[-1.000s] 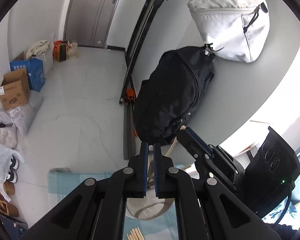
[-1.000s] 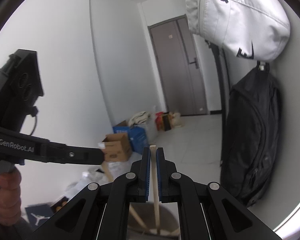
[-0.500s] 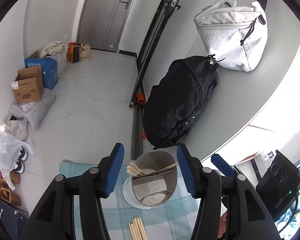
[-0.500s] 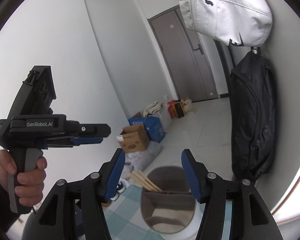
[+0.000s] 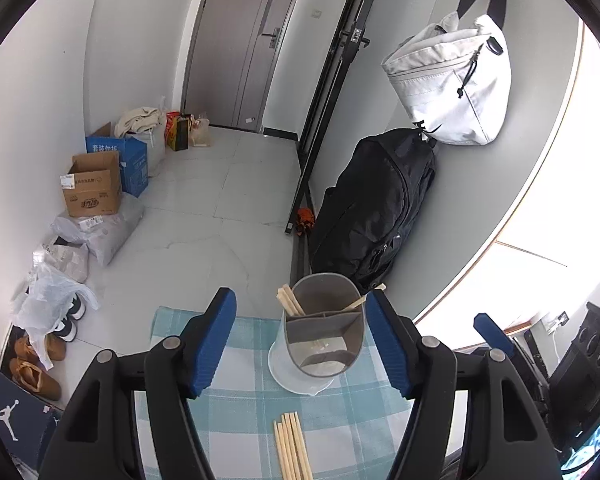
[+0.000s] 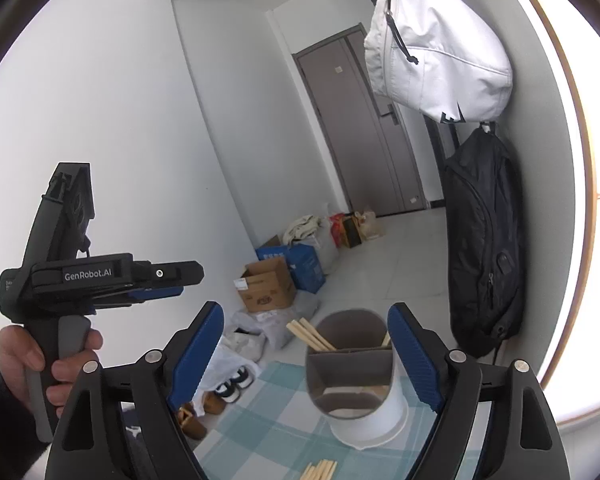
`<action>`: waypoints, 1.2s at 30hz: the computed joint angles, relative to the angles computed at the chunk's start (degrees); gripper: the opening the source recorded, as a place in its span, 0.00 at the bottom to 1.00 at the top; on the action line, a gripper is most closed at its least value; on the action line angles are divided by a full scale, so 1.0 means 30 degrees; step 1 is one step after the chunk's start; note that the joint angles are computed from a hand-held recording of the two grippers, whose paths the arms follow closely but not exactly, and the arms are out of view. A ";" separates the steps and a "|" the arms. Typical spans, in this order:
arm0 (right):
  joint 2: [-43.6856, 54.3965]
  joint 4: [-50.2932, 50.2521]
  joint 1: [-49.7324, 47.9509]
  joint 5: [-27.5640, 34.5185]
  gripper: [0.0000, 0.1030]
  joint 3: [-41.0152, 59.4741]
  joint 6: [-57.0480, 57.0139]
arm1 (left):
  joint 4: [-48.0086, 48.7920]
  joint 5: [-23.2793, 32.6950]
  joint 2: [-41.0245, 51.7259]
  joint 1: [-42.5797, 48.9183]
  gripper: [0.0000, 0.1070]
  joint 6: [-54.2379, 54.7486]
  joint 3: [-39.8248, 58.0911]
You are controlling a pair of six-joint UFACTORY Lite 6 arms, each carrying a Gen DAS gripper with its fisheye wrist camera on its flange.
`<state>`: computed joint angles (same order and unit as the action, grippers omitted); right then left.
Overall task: Organize utensils
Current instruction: 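Withdraw both open tools from the holder toward the chopstick pile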
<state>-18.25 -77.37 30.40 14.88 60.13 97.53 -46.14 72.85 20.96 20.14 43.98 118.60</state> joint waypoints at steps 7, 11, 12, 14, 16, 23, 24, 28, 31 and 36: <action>-0.1285 -0.1606 0.2679 0.2838 0.99 -0.1558 0.1818 | -0.1261 -0.1793 -0.3305 0.0908 0.71 0.3266 -0.5912; -0.1224 -0.1523 0.3525 0.3612 1.00 -0.2430 0.2134 | -0.1563 -0.2427 -0.4265 0.1405 0.71 0.4815 -0.8541; -0.1078 -0.1332 0.3638 0.3693 1.00 -0.2596 0.2108 | -0.1864 -0.2584 -0.4486 0.1610 0.71 0.5346 -0.9278; -0.0776 -0.0978 0.3837 0.3687 1.00 -0.2860 0.1984 | -0.1961 -0.3167 -0.4835 0.1885 0.71 0.6179 -1.0607; -0.0312 -0.0604 0.4139 0.4041 1.00 -0.3043 0.1863 | -0.2014 -0.3630 -0.4812 0.2012 0.71 0.6765 -1.1416; 0.2245 0.2873 0.3196 0.2812 1.00 -0.2728 -0.0445 | -0.2428 -0.6086 -0.4416 0.2396 0.71 0.8398 -1.3935; 0.2636 0.3424 0.3002 0.2589 1.00 -0.2607 -0.0923 | -0.2343 -0.6404 -0.4219 0.2385 0.71 0.8622 -1.4162; 0.5158 0.7088 0.2241 0.2068 1.00 -0.1524 -0.4420 | -0.1822 -0.6896 -0.3129 0.2395 0.71 0.8586 -1.4132; 0.7622 1.1991 0.1360 0.1671 0.98 -0.0188 -0.9102 | -0.1560 -0.7407 -0.2878 0.2498 0.71 0.8512 -1.4300; 1.1243 1.8612 0.0401 0.2151 0.61 0.1942 -1.5048 | -0.1283 -0.7878 -0.2057 0.2796 0.71 0.8331 -1.3774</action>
